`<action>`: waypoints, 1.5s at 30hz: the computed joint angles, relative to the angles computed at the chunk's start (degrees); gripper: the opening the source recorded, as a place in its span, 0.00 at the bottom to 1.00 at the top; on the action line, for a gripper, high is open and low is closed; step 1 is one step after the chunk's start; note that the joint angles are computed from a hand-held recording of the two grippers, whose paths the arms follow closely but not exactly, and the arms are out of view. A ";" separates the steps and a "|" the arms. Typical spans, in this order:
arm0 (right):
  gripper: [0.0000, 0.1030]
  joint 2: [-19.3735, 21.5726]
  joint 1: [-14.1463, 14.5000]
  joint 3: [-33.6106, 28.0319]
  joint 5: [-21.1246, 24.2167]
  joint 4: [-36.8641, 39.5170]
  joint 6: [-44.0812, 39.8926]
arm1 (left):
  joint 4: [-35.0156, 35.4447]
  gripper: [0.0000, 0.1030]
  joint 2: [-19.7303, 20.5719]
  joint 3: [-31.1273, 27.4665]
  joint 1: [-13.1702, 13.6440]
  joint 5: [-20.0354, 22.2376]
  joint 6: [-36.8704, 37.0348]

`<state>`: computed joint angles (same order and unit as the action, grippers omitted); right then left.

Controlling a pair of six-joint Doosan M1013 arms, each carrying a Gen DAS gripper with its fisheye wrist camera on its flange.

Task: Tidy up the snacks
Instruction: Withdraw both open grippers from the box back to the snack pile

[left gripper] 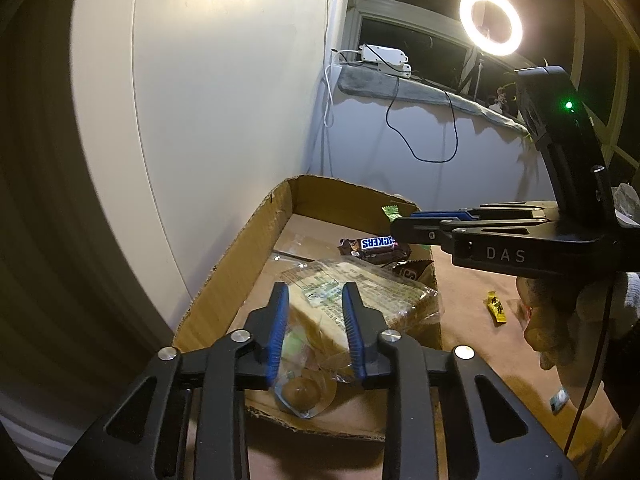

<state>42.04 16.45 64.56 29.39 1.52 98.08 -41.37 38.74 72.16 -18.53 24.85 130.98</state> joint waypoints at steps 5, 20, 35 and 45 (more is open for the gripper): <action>0.46 -0.10 0.11 0.10 -0.19 -1.19 0.87 | 0.29 0.36 -0.12 0.12 -0.05 -0.46 -0.21; 0.73 -2.39 0.79 3.00 -2.75 -7.80 6.23 | -1.68 0.43 -1.42 1.66 -0.47 -1.79 2.76; 0.73 -8.20 1.21 11.57 -6.30 -19.51 17.76 | -7.85 0.48 -5.23 6.62 -2.14 -4.68 11.22; 0.91 -14.11 0.87 20.82 -8.64 -35.99 34.89 | -13.11 0.50 -7.62 9.80 -4.62 -5.20 19.50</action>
<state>27.93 17.32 85.38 20.75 -34.47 132.97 -54.48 31.11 81.95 -23.15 19.65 150.48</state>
